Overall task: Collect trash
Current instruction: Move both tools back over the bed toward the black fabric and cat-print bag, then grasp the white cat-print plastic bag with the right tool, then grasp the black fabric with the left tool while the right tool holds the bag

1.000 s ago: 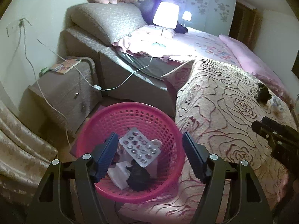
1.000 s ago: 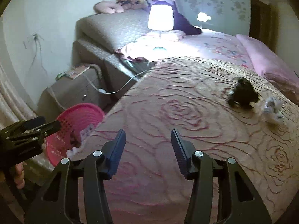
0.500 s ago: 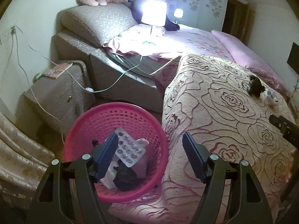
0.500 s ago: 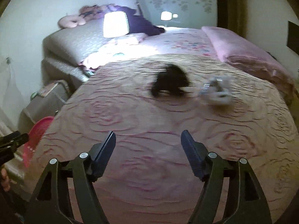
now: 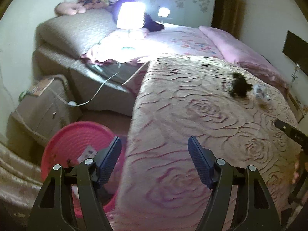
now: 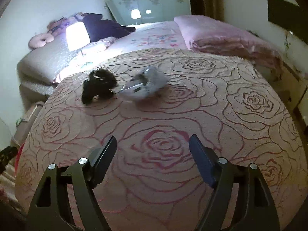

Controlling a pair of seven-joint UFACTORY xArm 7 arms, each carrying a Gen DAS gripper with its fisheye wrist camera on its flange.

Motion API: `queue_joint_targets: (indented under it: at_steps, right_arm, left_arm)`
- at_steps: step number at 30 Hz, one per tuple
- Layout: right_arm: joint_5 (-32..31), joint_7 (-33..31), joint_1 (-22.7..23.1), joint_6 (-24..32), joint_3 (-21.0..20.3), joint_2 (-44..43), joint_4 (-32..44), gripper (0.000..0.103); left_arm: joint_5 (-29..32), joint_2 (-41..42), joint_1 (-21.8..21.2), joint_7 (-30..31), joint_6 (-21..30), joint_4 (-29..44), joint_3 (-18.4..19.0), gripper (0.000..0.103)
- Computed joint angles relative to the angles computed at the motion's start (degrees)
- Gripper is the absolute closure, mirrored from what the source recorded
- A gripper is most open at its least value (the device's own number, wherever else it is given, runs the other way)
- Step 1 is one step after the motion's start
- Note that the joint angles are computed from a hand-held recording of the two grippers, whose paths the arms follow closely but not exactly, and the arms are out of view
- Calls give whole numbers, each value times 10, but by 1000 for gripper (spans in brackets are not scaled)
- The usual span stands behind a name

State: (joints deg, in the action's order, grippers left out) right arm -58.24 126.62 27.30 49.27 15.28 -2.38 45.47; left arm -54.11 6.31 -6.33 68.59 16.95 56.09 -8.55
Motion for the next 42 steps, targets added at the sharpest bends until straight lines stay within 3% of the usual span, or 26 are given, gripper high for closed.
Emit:
queue_joint_targets:
  at_steps: [7, 17, 22, 27, 35, 42]
  right_arm:
    - [-22, -31, -24, -13, -18, 2, 19, 16]
    - [-30, -71, -51, -44, -55, 58, 79, 15]
    - [-10, -102, -54, -73, -70, 77, 85, 39]
    - [-32, -93, -49, -85, -72, 63, 65, 51]
    - [-36, -51, -46, -70, -48, 16, 11, 55]
    - [-49, -9, -52, -77, -27, -12, -26, 55]
  left_arm:
    - [21, 12, -29, -19, -18, 19, -22, 34]
    - [55, 42, -45, -52, -28, 55, -52, 34]
    - [87, 68, -49, -76, -26, 82, -65, 34]
    - [112, 88, -49, -83, -26, 103, -85, 34]
    - [138, 129, -56, -98, 9, 156, -109, 34]
    - [236, 192, -95, -187, 40, 223, -94, 34]
